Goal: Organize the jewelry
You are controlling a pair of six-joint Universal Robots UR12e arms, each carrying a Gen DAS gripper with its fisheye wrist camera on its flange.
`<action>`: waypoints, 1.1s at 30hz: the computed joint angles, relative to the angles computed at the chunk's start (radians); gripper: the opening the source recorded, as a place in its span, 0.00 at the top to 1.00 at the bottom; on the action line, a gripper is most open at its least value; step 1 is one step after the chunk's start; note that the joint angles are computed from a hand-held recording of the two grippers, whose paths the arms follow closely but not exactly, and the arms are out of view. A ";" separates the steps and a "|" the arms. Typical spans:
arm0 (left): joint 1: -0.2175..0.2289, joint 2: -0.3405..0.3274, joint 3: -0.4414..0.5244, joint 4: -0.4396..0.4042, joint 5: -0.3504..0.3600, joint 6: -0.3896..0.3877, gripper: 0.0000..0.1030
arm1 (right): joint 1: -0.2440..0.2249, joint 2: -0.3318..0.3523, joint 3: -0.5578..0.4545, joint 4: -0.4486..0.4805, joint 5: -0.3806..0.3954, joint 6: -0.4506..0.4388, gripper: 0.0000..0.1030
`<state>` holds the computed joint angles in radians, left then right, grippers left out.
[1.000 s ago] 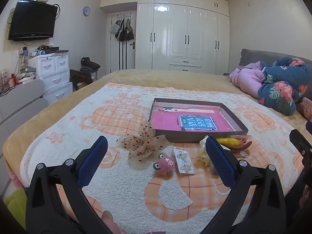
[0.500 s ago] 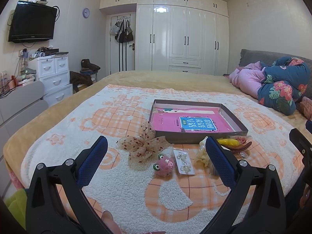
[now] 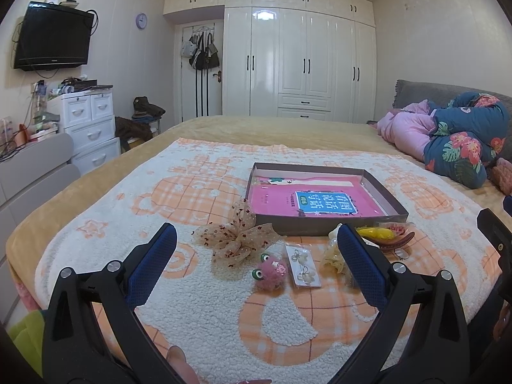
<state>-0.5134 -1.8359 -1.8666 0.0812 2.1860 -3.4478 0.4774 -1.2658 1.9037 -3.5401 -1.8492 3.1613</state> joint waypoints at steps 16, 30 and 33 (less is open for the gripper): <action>0.004 0.006 -0.012 0.009 -0.003 0.005 0.11 | -0.005 -0.010 0.008 0.001 0.009 -0.001 0.06; 0.008 0.004 -0.018 0.013 0.005 0.004 0.11 | -0.014 -0.007 0.007 0.013 0.064 -0.018 0.06; 0.011 0.005 -0.022 0.016 0.008 0.000 0.11 | -0.017 -0.007 0.005 0.020 0.098 -0.031 0.06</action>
<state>-0.5024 -1.8314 -1.8882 0.0973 2.1942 -3.4474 0.4602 -1.2724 1.9088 -3.5205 -1.7511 3.1299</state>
